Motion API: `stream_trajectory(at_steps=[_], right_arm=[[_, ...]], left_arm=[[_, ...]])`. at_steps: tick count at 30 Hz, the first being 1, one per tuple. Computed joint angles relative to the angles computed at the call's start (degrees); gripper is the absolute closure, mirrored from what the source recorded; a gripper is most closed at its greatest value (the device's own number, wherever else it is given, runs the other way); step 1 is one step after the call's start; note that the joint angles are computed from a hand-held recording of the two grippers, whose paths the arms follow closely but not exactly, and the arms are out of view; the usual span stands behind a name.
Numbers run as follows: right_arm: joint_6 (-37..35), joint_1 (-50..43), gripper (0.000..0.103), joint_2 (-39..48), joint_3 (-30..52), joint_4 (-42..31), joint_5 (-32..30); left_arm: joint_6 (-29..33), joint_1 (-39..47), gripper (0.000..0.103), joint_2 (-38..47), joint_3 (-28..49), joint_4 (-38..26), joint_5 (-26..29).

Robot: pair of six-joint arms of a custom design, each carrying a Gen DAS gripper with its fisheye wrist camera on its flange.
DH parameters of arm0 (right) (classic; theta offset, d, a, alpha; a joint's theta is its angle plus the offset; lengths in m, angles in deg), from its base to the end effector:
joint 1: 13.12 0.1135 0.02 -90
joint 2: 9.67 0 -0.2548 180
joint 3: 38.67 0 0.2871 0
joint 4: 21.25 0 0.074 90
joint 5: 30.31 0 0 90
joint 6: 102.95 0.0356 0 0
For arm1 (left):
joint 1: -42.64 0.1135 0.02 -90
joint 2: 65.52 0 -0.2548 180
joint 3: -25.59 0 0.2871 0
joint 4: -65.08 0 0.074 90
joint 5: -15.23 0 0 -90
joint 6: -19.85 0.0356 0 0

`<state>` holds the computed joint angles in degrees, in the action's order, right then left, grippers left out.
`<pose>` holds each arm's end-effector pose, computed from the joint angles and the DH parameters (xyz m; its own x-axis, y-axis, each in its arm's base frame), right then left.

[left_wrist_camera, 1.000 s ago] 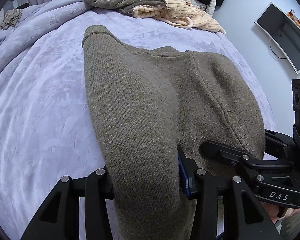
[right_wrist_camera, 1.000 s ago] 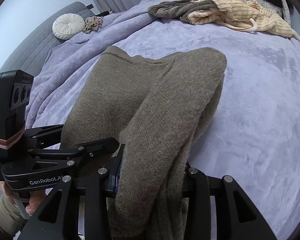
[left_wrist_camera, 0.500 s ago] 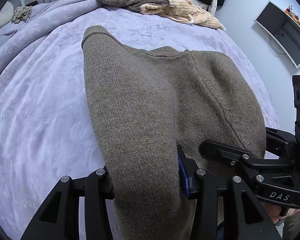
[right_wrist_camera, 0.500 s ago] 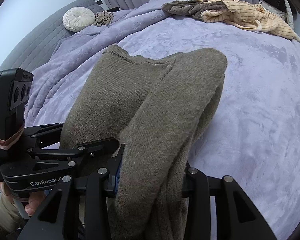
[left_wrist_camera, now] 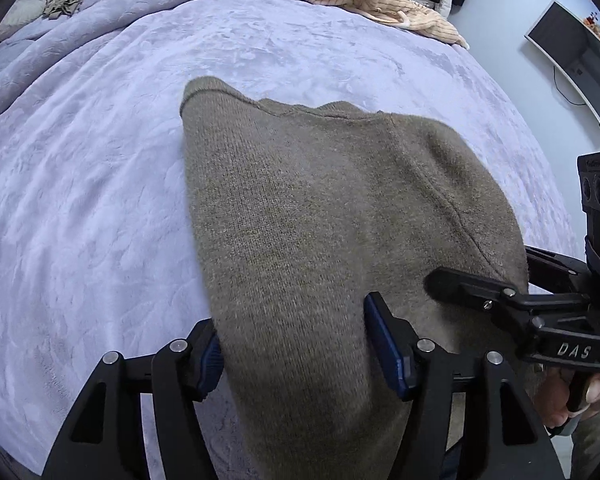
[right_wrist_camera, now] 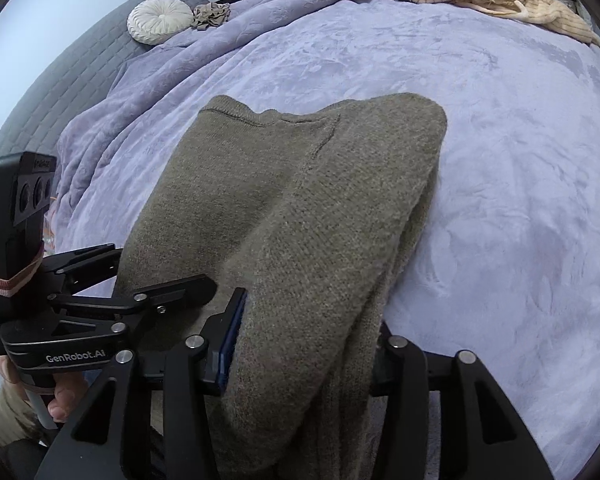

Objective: Fold small clothes
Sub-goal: 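Fold the gripped sweater end over onto the rest with both grippers, then open both grippers and release the folded sweater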

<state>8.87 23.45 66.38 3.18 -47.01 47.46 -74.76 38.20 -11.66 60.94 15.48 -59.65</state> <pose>0.1967 0.1553 0.1052 -0.8935 -0.2106 -0.3966 -0.3612 0.8617 0.3563 0.1811 -0.0234 0.1276 -0.9359 -0.0052 -0.3522 0.0968 0.9576 -0.2712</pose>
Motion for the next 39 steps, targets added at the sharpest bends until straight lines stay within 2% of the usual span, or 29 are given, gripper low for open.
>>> stream_trajectory(at_steps=[2,4,6,8,14,17,19,21,24,28,33,34,35,39], right_arm=[[0.2,-2.8,0.045,-2.2,-1.1,-0.7,-1.6],[0.1,-3.9,0.045,-8.0,-2.4,-3.5,0.4],[-1.9,-2.6,0.044,-14.7,-2.9,-6.5,4.6],[-4.5,-1.0,0.041,-17.9,-2.1,-8.2,5.2],[-9.9,3.2,0.040,-12.4,-1.8,-4.4,0.7],[-10.7,4.2,0.040,-7.8,-3.2,-1.7,3.9],[-10.5,3.0,0.040,-6.2,-4.3,-0.2,3.3],[-10.3,2.9,0.040,-7.5,-4.4,-1.2,3.2],[-9.6,4.9,0.038,-9.7,-1.8,-6.7,5.7],[-7.4,8.7,0.025,-12.7,2.1,-14.0,11.6],[-4.0,11.9,0.025,-13.0,6.7,-20.7,16.8],[-3.1,12.6,0.025,-12.8,7.5,-22.0,17.8],[-2.5,13.2,0.025,-12.4,8.3,-23.1,18.6],[-0.6,16.3,0.025,-10.4,10.6,-25.4,22.7]], left_arm=[[0.1,1.1,0.038,-3.2,0.8,-3.2,-1.2],[-0.2,0.1,0.038,-8.4,1.7,-5.3,-5.6],[-0.5,-2.6,0.037,-8.6,3.8,-4.9,-9.2],[-0.5,-4.7,0.037,-5.3,6.0,-2.6,-9.1],[-2.3,-10.6,0.038,12.1,10.4,6.3,-11.5],[-2.4,-13.1,0.038,16.9,9.8,9.4,-14.6],[-3.0,-14.5,0.038,16.3,8.8,10.1,-16.1],[-3.6,-15.3,0.038,14.7,9.2,8.0,-17.4],[-4.7,-16.4,0.038,10.6,9.5,3.9,-19.3],[-6.9,-18.2,0.037,3.6,10.0,-3.0,-24.3],[-9.1,-16.5,0.037,-2.3,11.6,-10.6,-24.9],[-9.5,-16.1,0.027,-3.2,11.9,-11.9,-24.9],[-10.0,-15.9,0.011,-4.2,11.8,-12.7,-24.9],[-11.5,-16.7,0.008,-9.0,11.9,-15.4,-26.3]])
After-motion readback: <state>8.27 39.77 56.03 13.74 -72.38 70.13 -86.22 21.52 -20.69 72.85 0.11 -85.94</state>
